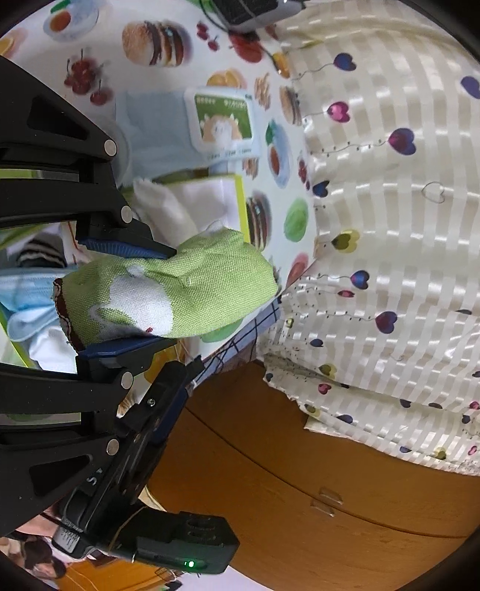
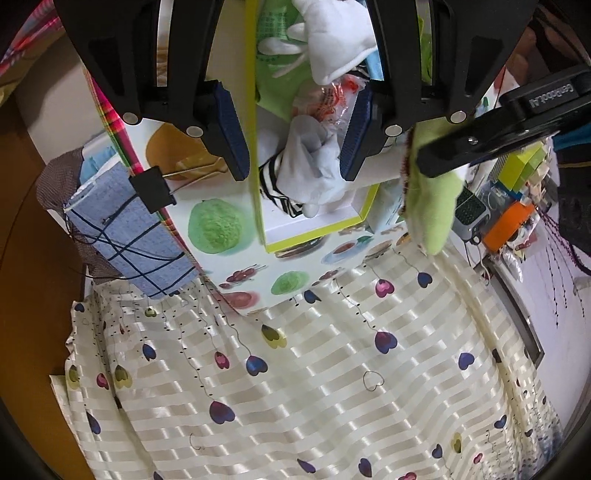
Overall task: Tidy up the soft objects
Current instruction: 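Lower the towel roll and glove into the box and open both grippers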
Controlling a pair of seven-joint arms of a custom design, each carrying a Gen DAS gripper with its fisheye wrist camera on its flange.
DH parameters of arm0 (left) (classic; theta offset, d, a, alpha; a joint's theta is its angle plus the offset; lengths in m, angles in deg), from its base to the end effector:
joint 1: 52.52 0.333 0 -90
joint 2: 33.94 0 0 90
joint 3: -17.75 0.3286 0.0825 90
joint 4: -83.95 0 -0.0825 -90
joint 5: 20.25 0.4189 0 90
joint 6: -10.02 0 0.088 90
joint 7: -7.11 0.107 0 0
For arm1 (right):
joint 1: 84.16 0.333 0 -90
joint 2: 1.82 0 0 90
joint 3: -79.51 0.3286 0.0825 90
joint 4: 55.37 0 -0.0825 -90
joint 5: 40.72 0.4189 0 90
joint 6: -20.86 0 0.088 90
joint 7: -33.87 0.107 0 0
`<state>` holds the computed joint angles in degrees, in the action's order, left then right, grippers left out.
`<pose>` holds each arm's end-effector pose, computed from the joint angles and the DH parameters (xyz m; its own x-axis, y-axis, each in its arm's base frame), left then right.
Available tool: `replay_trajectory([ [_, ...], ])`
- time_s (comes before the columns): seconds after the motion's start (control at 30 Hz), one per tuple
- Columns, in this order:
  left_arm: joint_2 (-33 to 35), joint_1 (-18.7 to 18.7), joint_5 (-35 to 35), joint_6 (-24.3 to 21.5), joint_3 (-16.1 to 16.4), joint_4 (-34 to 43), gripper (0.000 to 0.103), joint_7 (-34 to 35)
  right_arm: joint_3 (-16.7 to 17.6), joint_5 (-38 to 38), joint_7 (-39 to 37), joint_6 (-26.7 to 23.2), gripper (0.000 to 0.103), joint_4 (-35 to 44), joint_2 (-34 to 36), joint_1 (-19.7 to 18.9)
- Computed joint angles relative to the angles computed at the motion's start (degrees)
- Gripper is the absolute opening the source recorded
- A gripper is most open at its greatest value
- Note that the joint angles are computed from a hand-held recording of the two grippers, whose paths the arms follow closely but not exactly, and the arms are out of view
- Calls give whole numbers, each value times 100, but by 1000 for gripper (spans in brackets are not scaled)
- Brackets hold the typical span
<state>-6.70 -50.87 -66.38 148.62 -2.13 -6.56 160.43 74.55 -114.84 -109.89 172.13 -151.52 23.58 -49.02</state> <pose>0.7250 -0.2002 0.4160 -0.7812 -0.5684 0.2580 -0.5544 0.4418 -0.7053 0.6190 0.3977 0.3805 -0.3540 -0.8315 -0.4281 -0.4297 0.5512 -0.7152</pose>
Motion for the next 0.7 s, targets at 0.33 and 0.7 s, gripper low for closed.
replay_trajectory([
  [0.33,375,-154,656,-168,51,325,45,-788,37,-180,200,20,52,-156,-93,-31],
  [0.7,78,51,335,-87,-85,25,52,-332,184,-94,-129,-250,52,-116,-163,38],
])
